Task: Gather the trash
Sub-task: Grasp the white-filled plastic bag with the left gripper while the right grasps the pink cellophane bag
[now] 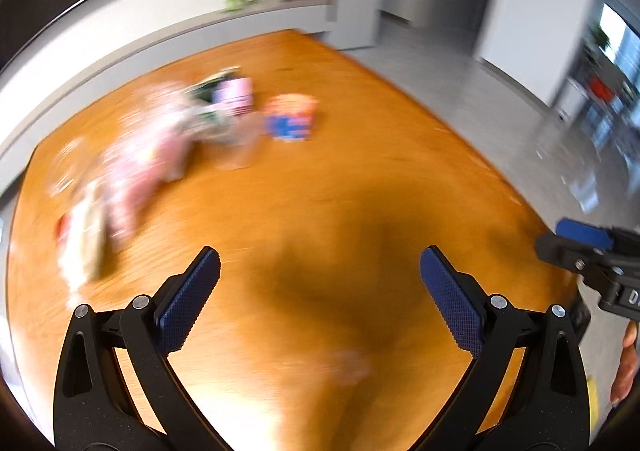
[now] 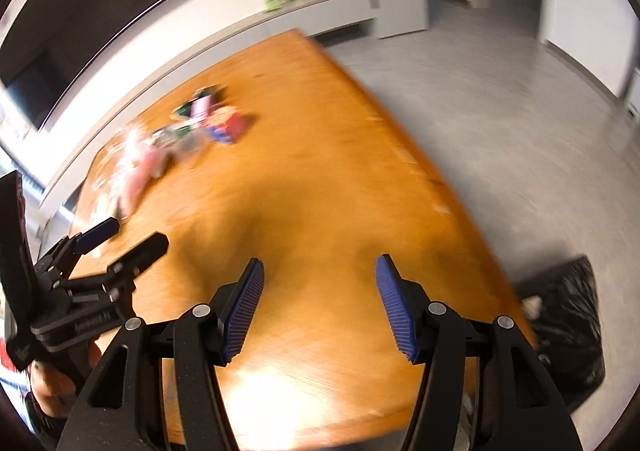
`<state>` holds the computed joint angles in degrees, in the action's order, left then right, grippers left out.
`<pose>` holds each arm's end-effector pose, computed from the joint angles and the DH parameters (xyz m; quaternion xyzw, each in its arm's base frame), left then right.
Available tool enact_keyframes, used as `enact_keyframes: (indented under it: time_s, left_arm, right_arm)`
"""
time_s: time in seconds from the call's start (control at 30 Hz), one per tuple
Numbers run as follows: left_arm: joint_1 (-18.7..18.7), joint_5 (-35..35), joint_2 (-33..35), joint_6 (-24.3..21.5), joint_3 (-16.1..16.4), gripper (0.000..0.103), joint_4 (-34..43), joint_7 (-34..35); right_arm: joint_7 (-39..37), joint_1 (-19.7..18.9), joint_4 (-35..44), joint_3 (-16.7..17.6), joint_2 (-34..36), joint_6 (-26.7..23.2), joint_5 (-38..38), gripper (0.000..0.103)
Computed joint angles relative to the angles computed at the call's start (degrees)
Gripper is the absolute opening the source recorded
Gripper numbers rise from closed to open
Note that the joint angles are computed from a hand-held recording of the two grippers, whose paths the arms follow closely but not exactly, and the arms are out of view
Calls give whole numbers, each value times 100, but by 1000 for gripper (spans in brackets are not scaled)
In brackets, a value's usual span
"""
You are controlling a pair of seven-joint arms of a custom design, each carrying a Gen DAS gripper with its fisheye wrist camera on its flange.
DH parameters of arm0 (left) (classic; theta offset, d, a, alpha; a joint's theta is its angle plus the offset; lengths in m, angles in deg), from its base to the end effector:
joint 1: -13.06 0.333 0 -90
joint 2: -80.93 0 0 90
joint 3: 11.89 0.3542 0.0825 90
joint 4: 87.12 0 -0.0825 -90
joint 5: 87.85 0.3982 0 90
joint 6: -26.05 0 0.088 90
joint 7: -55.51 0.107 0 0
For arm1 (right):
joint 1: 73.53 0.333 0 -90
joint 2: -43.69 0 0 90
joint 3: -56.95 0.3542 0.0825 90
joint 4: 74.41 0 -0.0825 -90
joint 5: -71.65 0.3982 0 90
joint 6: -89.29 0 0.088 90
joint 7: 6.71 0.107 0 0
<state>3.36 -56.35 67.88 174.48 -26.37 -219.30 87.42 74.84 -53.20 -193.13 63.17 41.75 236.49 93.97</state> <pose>0.4651 -0.2276 0.5177 -0.7275 0.6054 -0.2185 0.2376 0.5326 0.2601 0.5351 -0.7804 0.5518 -0.0362 0.2919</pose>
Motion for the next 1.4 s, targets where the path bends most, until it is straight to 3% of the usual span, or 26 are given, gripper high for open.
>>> enact_keyframes:
  time_s: [0.23, 0.47, 0.67, 0.73, 0.9, 0.97, 1.0, 1.03, 1.1, 1.27, 1.4]
  left_arm:
    - [593, 14, -954, -52, 378, 97, -877, -150]
    - [1053, -306, -1190, 73, 696, 95, -1291, 113]
    - [1188, -889, -923, 275, 1000, 75, -1376, 650]
    - [1151, -1213, -776, 485, 1156, 61, -1376, 915]
    - [1306, -1349, -630, 640, 1052, 57, -1367, 1184]
    - [1362, -1296, -637, 669, 965, 56, -1378, 1153]
    - [1363, -1317, -637, 701, 973, 54, -1384, 1171]
    - [1367, -1337, -641, 724, 980, 51, -1392, 1184]
    - [1335, -1446, -716, 867, 1019, 45, -1516, 1218]
    - [1354, -1541, -1020, 999, 940, 40, -1736, 1108]
    - [1338, -1368, -1319, 830, 726, 40, -1679, 1001]
  right_arm:
    - [-210, 430, 1005, 320, 770, -273, 150, 59]
    - [-217, 778, 2516, 536, 1924, -977, 287, 59]
    - [81, 946, 3861, 631, 2961, -1560, 583, 59]
    - [308, 1085, 4208, 587, 3227, -1625, 471, 59]
    - [878, 1359, 4869, 470, 3742, -1707, 149, 59]
    - [1009, 1435, 5090, 430, 3907, -1724, 2, 49]
    - [1021, 1495, 5182, 408, 3971, -1733, -116, 36]
    - [968, 1488, 5162, 421, 3966, -1708, -153, 25]
    - [736, 1347, 4924, 553, 3820, -1608, 5, 18]
    - [217, 1136, 4028, 636, 3125, -1125, 249, 16]
    - [-112, 984, 3368, 672, 2549, -765, 509, 16]
